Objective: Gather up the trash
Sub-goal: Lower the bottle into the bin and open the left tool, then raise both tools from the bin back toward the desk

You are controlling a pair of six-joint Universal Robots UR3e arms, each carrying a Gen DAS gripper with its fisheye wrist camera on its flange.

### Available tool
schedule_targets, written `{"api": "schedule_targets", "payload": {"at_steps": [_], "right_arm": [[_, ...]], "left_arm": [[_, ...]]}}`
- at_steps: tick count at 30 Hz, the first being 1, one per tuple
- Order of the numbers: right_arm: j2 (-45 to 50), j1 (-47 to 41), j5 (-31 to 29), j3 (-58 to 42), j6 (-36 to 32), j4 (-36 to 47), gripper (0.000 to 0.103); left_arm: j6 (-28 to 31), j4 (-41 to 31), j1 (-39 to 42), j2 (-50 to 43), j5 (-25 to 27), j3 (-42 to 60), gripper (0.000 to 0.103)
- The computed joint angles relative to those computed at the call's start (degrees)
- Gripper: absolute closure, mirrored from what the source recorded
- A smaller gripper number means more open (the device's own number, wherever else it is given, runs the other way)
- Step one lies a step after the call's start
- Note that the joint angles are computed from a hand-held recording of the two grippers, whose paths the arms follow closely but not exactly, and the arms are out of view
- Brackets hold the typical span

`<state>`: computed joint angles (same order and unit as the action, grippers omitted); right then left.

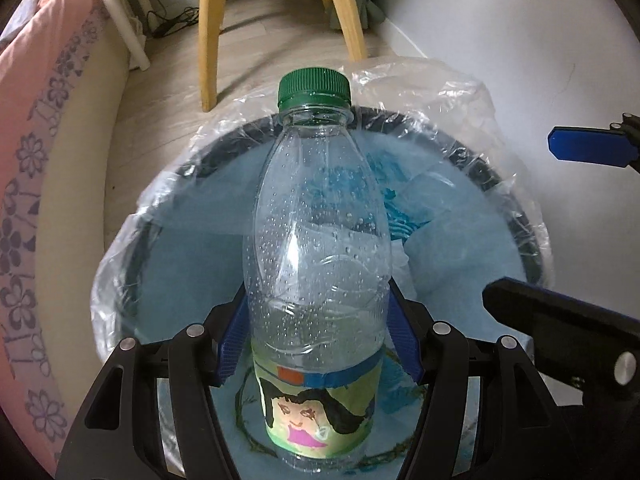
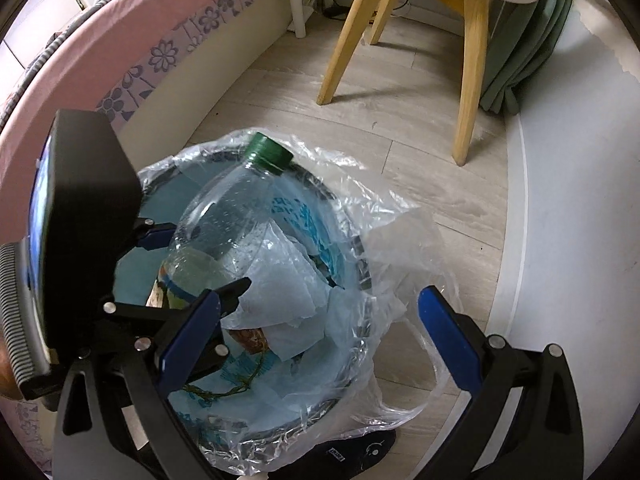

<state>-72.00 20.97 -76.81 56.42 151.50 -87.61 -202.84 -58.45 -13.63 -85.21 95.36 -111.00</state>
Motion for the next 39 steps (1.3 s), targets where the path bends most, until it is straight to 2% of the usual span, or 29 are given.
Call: {"api": "schedule_targets", "payload": {"at_steps": [16,17,18,20,21,23,32,35,39], "right_arm": [[0.87,0.51,-0.7,-0.77,0.86,0.06,0.006],[0.88,0.44,-0.63,-0.86,0.77,0.16,0.006],[0.64,0.37,-0.57,-0.7,0.62,0.17,0.006],[0.42,0.35,-0.44,-0.79,0.35,0.35,0.006],[0.29,0.29,-0.36,-0.79,0.21,0.41,0.006],[0.31,0.42,-0.31,-1.47,0.35,0.87,0.006],[0.8,0.39,0.04,-7.63,1.18,5.84,0.006],[1.46,-0.05,0.1,-11.71,1.04,9.03,0.006],[3.69,-0.85,0.27,-20.9,1.18,15.71,0.006]], "left_arm": [[0.77,1.04,0.61,-1.59,-0.86,-1.48,0.043],[0.32,0.43,0.6,-1.7,-0.98,-1.09,0.04],[0.09,-0.53,0.93,-1.67,-1.61,-0.82,0.026],[-1.53,-2.4,1.18,-1.46,-1.39,-0.23,0.016],[-1.95,-2.92,1.4,-0.96,-1.43,-0.29,0.015],[-1.91,-3.66,2.4,0.47,-2.62,-0.82,0.015],[-2.87,-8.09,0.76,4.98,-1.44,1.09,0.015],[-3.6,-10.63,-0.2,5.23,-0.6,3.71,0.014],[-3.77,-14.8,-1.18,4.81,-0.05,9.02,0.009]]}}
